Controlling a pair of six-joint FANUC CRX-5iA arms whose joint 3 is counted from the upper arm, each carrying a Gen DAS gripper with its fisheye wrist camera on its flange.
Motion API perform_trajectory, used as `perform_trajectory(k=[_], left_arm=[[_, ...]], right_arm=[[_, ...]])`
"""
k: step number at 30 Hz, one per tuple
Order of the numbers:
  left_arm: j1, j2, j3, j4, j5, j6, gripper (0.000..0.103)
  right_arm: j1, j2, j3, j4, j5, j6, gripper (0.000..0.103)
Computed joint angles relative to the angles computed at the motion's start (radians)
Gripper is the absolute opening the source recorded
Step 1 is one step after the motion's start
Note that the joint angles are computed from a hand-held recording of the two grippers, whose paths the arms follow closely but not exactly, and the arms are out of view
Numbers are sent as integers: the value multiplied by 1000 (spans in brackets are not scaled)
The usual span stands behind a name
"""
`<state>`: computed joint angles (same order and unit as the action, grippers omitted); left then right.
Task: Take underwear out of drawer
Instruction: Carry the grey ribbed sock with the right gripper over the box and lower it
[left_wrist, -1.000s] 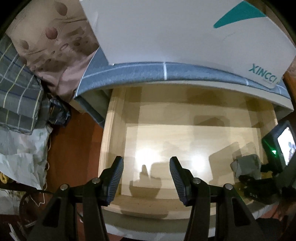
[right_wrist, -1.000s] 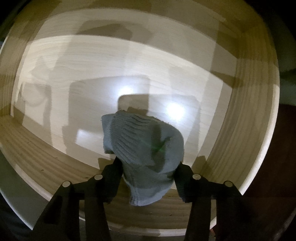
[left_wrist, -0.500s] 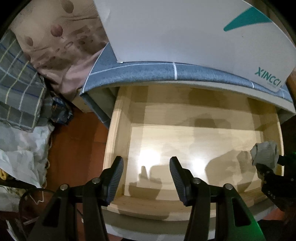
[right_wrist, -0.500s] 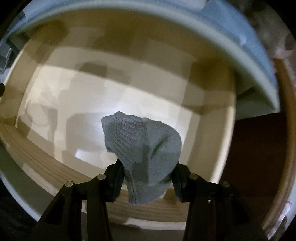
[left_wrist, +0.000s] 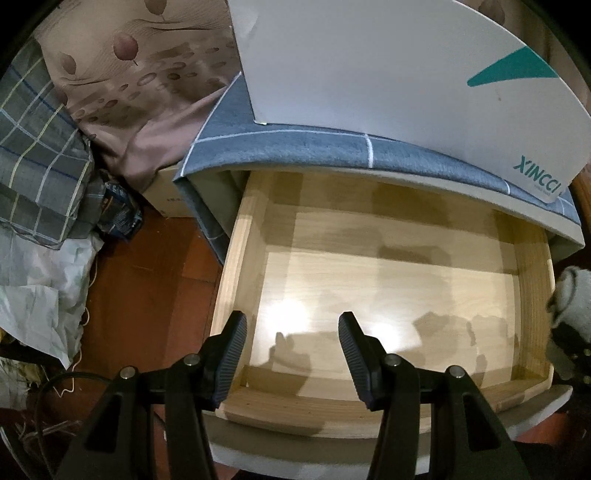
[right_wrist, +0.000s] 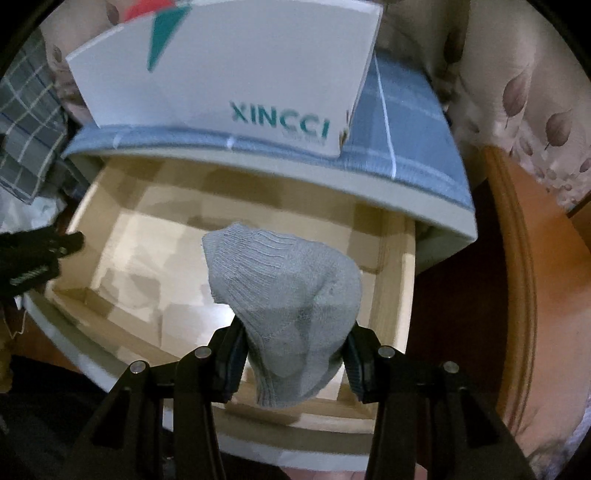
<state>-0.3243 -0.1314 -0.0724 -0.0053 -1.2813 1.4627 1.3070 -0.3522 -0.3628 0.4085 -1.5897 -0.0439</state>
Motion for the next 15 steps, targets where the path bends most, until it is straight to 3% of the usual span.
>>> perform_trajectory(k=[6,15], left_arm=[[8,-11,-9,8,10,4,53],[9,-26,-14,-2,32,13,53]], right_arm=[[44,-34,30,84,-53,-27,42],[-52,29,134,244,-25,52,42]])
